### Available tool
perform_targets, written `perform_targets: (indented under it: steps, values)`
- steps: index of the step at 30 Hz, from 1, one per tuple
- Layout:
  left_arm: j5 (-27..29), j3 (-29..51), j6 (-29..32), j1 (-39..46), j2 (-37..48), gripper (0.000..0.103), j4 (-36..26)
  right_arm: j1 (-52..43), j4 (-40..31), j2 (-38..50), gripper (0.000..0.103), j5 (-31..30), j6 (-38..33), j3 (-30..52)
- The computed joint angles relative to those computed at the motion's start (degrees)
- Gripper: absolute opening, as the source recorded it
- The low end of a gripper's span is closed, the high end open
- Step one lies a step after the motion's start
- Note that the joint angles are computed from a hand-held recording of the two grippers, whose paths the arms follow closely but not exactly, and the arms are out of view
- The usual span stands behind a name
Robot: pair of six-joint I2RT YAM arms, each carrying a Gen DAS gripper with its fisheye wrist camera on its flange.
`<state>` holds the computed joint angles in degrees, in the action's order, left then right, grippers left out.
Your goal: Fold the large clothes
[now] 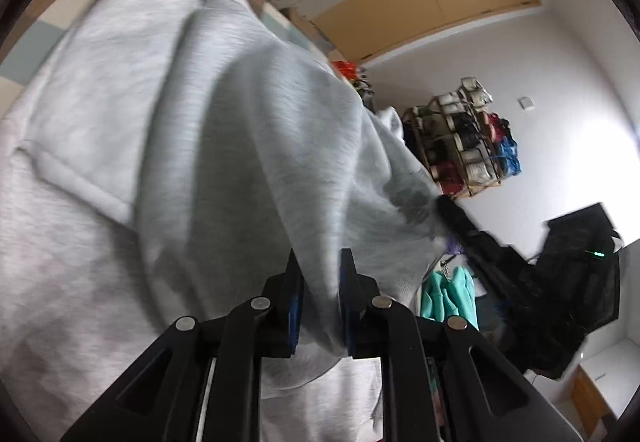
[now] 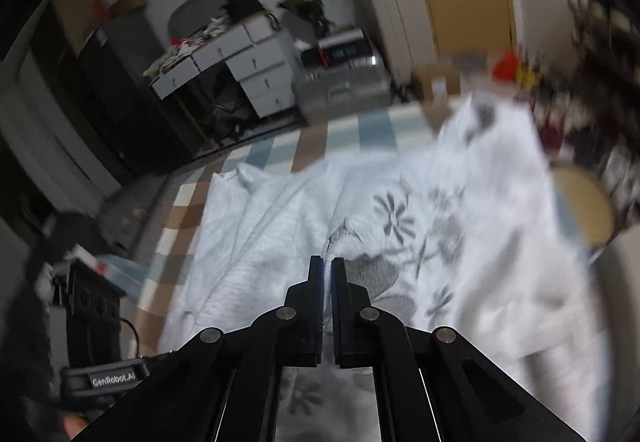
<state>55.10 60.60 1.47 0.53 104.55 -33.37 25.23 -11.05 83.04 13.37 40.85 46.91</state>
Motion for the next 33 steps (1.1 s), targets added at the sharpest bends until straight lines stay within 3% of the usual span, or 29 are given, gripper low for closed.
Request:
perform_targets:
  steps: [4, 6, 11, 15, 18, 20, 23, 25, 29, 33]
  values:
    - [-4.56, -2.19, -2.32, -3.56, -0.16, 0.011, 3.53, 3.97, -1.93, -10.38, 0.000, 7.33, 1.60, -6.37]
    - [-4.80, -1.45, -3.28, -4.92, 2.51, 0.011, 3.98, 2.42, -1.22, -7.89, 0.000, 3.79, 2.82, -8.32]
    - [-11.47, -0.94, -4.06, -8.21, 5.98, 0.011, 5.98, 1.32, 10.38, -4.80, 0.003, -3.85, 8.08, -16.48]
    - [-12.41, -0.45, -3.47, -9.35, 6.31, 0.011, 6.90, 0.99, 9.02, -4.39, 0.006, -4.81, 4.12, -10.59]
    - [-13.47, 0.06, -3.90, -10.77, 7.09, 0.011, 8.34, 1.72, 8.89, 1.80, 0.024, -2.77, 0.94, -5.21]
    - [-14.51, 0.42, -4.63, -11.37, 8.06, 0.011, 9.19, 0.64, 9.21, 9.45, 0.022, -5.31, 0.86, -2.05]
    - [-12.50, 1.52, -2.09, -8.98, 7.66, 0.012, 3.91, -0.69, 6.84, 20.63, 0.021, -6.26, 1.95, 2.66]
    - [-9.81, 4.88, -0.42, -7.26, 8.82, 0.016, -2.33, -1.77, 7.27, 23.88, 0.010, -7.65, 1.55, 2.52]
    - [-6.15, 7.03, 5.01, -3.28, 6.17, 0.017, -10.60, -4.57, 8.20, 21.77, 0.008, -11.77, -1.08, 0.90]
    - [-7.60, 5.08, 11.66, 0.54, 0.72, 0.017, -12.31, -5.98, 7.92, 12.36, 0.024, -10.78, -2.90, -0.38]
